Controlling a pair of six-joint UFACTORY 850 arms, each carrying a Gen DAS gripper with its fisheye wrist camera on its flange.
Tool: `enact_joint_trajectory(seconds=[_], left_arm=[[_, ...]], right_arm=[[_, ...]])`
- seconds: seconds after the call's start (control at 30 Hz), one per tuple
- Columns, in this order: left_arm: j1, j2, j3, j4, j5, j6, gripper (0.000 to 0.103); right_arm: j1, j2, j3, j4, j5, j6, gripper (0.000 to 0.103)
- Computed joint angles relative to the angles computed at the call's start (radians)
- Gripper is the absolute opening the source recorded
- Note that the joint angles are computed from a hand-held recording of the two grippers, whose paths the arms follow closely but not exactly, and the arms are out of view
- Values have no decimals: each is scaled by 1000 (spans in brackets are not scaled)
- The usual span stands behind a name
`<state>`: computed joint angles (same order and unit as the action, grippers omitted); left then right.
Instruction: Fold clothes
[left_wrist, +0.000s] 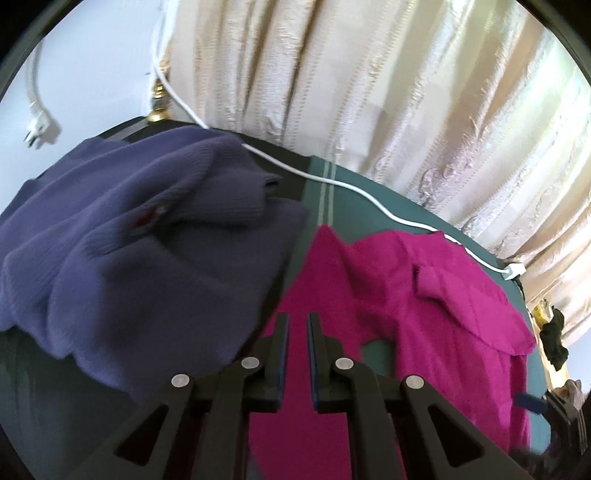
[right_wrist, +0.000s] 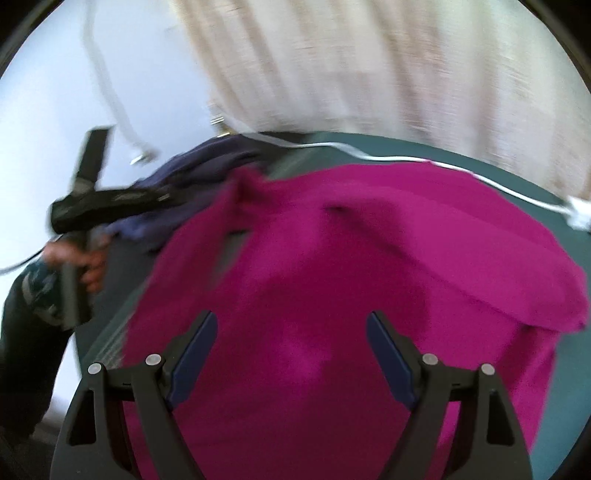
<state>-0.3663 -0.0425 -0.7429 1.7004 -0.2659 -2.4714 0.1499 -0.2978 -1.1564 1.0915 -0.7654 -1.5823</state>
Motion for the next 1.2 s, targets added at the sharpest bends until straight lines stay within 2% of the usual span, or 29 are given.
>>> enact_joint_trajectory(seconds=[0.13,0.17,0.2,0.27,0.33,0.43,0.6,0.73,0.77,0.83,0.87,1.0,1.2], left_arm=[[8,17,42,47,12,-72,10],[10,19,50,85,17,-113,10],[12,21,56,124,21,-154,10],[16,24,68,207,28,-240,10],[20,29,80,303,36,-336,10],[23,37,90,394,41,-417,10],[30,42,102,526,47,-545,10],[38,44,111,615,50,-646,10],[39,43,111,623,50,-656,10],[43,47,115,624,50,-657,10],[44,49,117,623,50,-657,10],[51,64,125,592,44,-627,10],[59,55,105,543,49,-571,10]], right_arm=[[48,30,40,-80,-97,-42,85],[61,32,44,-104,-113,-33,80],[74,31,46,-131,-123,-10,68],[106,18,40,-208,-127,72,53],[135,2,38,-270,-119,144,48],[171,-9,49,-327,-71,207,48],[201,15,88,-301,5,195,48],[244,66,163,-236,149,102,48],[252,78,182,-210,184,59,42],[265,99,214,-158,238,-25,24],[267,102,218,-151,238,-41,13],[252,87,183,-158,198,-11,11],[156,97,77,41,114,-76,11]])
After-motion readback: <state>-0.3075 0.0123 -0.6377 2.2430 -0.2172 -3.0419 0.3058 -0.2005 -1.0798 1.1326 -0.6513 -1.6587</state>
